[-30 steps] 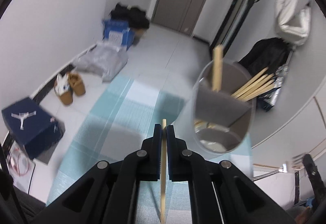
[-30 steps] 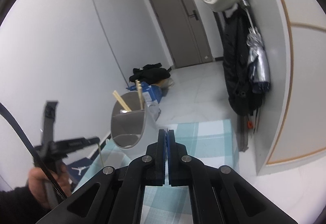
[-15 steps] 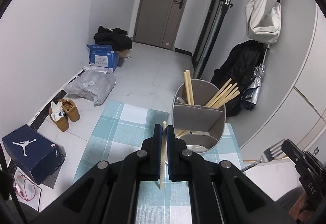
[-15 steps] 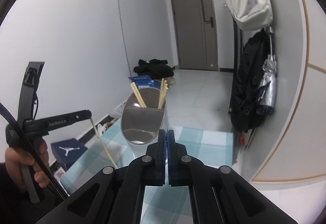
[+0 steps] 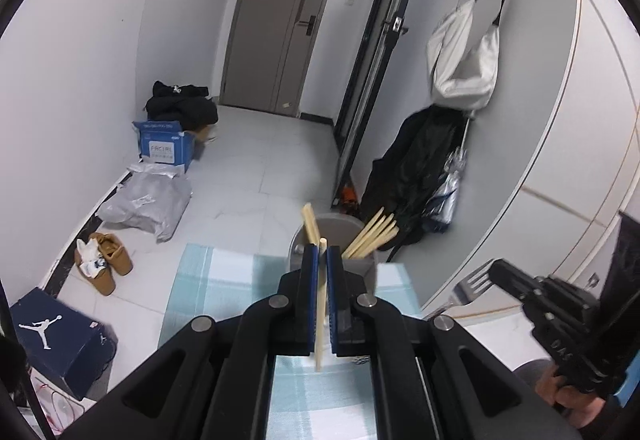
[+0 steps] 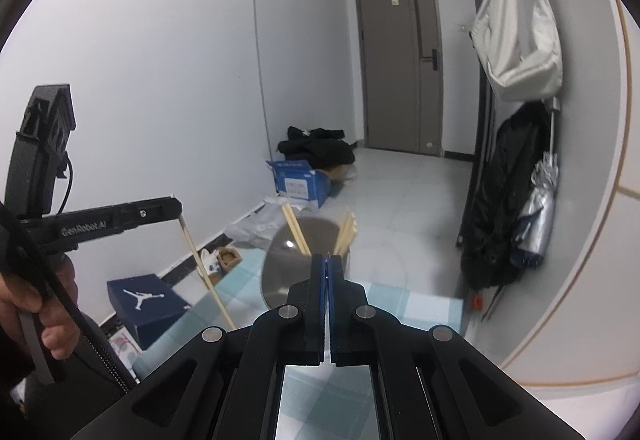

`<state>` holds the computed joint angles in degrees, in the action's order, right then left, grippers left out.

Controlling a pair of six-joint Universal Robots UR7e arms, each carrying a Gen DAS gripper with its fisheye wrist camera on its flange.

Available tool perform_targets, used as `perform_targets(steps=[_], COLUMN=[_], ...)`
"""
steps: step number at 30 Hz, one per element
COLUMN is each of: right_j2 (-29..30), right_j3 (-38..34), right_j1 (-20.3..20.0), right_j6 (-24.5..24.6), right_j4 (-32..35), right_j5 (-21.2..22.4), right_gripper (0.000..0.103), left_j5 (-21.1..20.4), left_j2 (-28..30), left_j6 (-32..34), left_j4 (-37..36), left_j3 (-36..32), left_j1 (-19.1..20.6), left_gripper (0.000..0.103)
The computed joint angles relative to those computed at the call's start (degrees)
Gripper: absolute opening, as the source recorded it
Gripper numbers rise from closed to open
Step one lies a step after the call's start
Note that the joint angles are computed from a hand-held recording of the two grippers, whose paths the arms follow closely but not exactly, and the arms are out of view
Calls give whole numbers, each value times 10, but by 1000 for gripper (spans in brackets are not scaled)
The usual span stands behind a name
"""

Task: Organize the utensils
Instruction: 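Carry the chopstick and fork up over the white holder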

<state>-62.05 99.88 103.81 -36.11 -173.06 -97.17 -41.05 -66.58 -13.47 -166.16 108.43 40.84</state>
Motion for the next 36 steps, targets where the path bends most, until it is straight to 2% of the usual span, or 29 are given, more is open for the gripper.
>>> perform_targets(steps=[4, 10, 18, 27, 36], right_j2=[7, 28, 77, 145, 185], right_j3=[-36, -101, -199, -301, -345], right_j1=[11, 25, 37, 34, 26], right_j6=[-2, -10, -35, -61, -102], right_j4=[28, 67, 106, 147, 192], right_j5=[1, 1, -14, -27, -40], right_gripper=[1, 1, 0, 1, 1], left_j5=[-21, -32, -42, -58, -86], left_j2=[-1, 22, 66, 101, 112], left_j6=[11, 41, 84, 77, 42], left_j4=[2, -21, -44, -5, 54], left_j3=[-31, -76, -141, -193, -205], left_j1=[-3, -2, 19, 60, 84], left_gripper=[1, 1, 1, 1, 1])
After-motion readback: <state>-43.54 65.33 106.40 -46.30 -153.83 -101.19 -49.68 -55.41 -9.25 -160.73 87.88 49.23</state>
